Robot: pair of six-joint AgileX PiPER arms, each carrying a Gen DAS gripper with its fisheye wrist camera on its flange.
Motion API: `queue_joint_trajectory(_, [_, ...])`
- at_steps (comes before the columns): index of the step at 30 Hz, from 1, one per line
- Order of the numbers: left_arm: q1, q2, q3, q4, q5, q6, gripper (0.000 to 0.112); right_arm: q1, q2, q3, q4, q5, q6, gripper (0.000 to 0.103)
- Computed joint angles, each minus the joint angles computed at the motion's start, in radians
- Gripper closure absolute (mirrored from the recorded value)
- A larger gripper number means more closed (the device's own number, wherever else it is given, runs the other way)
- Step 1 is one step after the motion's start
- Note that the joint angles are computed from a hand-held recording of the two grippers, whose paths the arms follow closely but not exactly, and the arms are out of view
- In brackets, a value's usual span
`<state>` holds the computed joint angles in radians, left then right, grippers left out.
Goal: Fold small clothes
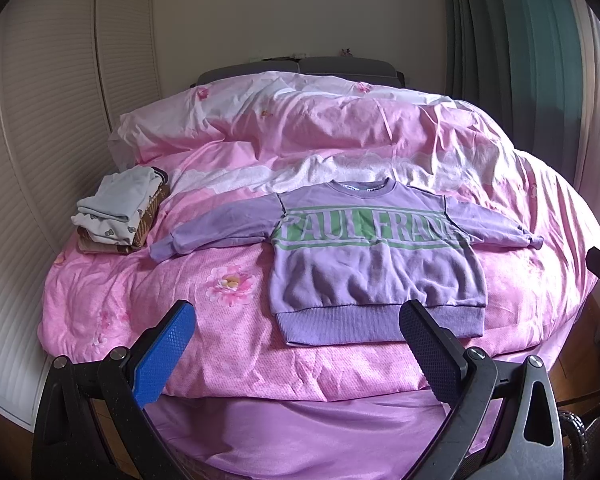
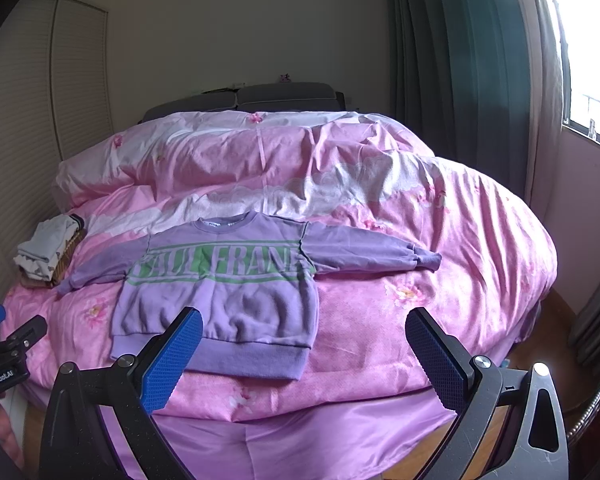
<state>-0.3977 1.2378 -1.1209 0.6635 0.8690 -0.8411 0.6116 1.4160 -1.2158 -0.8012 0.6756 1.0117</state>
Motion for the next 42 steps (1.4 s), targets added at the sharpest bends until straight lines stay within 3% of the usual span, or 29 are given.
queue_joint_trajectory(6, [-0.026,0.034,-0.012,0.034,0.006,-0.037,0.009,0.014,0.021,0.027,-0.045,-0.002,0.079,0.001])
queue_joint_trajectory(14, [0.026,0.156,-0.113,-0.01,-0.039,0.02,0.009,-0.072,0.089,-0.056,0.044,-0.053,-0.06,0.001])
queue_joint_trajectory(23, [0.043,0.311,-0.286,-0.024,-0.025,0.037,0.009,-0.179,0.188,-0.181,0.162,-0.099,-0.214,0.001])
queue_joint_trajectory(28, [0.021,0.457,-0.478,-0.045,-0.017,0.055,0.009,-0.282,0.241,-0.249,0.295,-0.15,-0.338,0.001])
queue_joint_trajectory(36, [-0.059,0.768,-0.896,-0.064,0.048,0.093,0.009,-0.471,0.344,-0.354,0.377,-0.231,-0.437,0.001])
queue_joint_trajectory(39, [-0.099,0.95,-1.14,-0.055,0.101,0.093,0.009,-0.555,0.408,-0.403,0.413,-0.263,-0.458,0.002])
queue_joint_trajectory(42, [-0.133,1.142,-1.418,-0.052,0.158,0.136,0.009,-0.628,0.496,-0.476,0.488,-0.276,-0.536,0.013])
